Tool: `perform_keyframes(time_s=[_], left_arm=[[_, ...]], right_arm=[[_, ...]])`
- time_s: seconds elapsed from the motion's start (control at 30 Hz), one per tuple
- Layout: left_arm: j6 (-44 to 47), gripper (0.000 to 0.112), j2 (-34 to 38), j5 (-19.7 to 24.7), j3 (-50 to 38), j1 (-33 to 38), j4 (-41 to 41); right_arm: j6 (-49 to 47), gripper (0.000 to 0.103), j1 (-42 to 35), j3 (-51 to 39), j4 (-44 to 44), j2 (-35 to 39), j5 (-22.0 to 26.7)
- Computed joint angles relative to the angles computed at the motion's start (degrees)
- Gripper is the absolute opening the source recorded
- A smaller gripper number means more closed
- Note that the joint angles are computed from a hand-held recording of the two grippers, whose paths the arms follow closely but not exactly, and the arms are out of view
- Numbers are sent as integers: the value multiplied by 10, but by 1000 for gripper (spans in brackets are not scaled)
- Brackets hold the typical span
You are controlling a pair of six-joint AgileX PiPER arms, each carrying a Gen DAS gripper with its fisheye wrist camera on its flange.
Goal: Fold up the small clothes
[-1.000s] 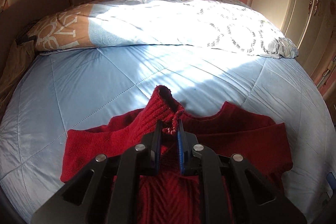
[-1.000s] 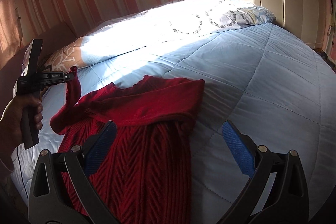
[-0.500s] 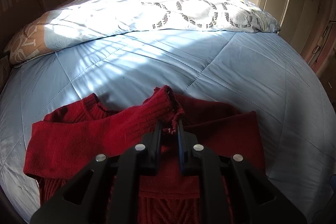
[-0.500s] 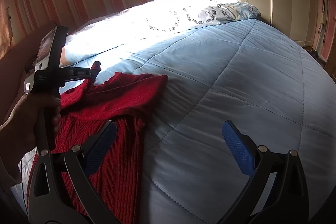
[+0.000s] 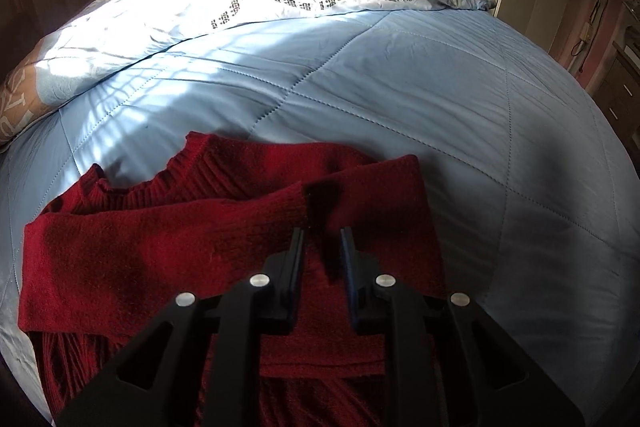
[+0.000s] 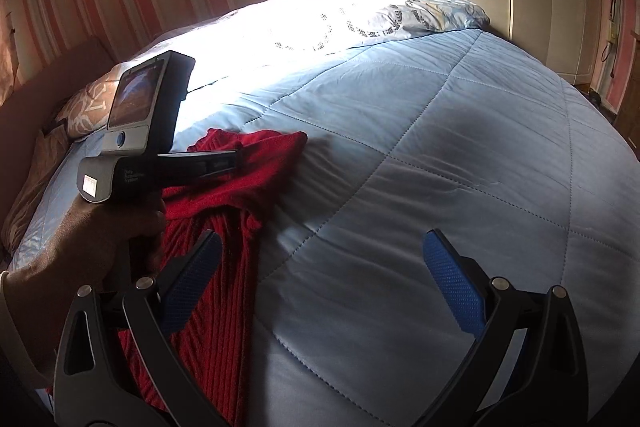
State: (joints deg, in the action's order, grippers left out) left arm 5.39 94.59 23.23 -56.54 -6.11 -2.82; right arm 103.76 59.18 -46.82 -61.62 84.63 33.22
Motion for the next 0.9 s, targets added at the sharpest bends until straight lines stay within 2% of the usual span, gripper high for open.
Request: perform_keyframes(time_s=[0.03, 0.07, 0.1, 0.17, 0.27, 0.4, 0.47, 0.6, 0.77, 0.9], left_arm=[[9, 19, 0, -4, 5, -5, -9], [9, 28, -1, -7, 11, -12, -6], [11, 50, -4, -11, 18, -18, -5], [40, 67, -21, -19, 34, -18, -34], [37, 70, -64, -9, 51, -11, -25], [31, 88, -148, -11, 87, 31, 11], [73, 89, -184, -6, 98, 77, -5], [252, 89, -197, 9, 88, 229, -137], [420, 89, -119, 24, 36, 394, -259], [464, 89, -41, 27, -3, 455, -291]], right_arm=[[-1, 100, 1, -1, 1, 1, 1], [-4, 100, 3, -2, 4, 0, 6], [-9, 100, 6, -4, 9, -1, 10], [-19, 100, 9, -9, 20, -3, 18], [-36, 100, 21, -21, 36, -10, 38], [-52, 100, 50, -53, 52, -12, 80], [-57, 100, 64, -71, 55, -7, 98], [-69, 100, 72, -118, 59, 26, 124], [-116, 100, 49, -214, 88, 113, 115], [-193, 100, 28, -343, 133, 221, 113]])
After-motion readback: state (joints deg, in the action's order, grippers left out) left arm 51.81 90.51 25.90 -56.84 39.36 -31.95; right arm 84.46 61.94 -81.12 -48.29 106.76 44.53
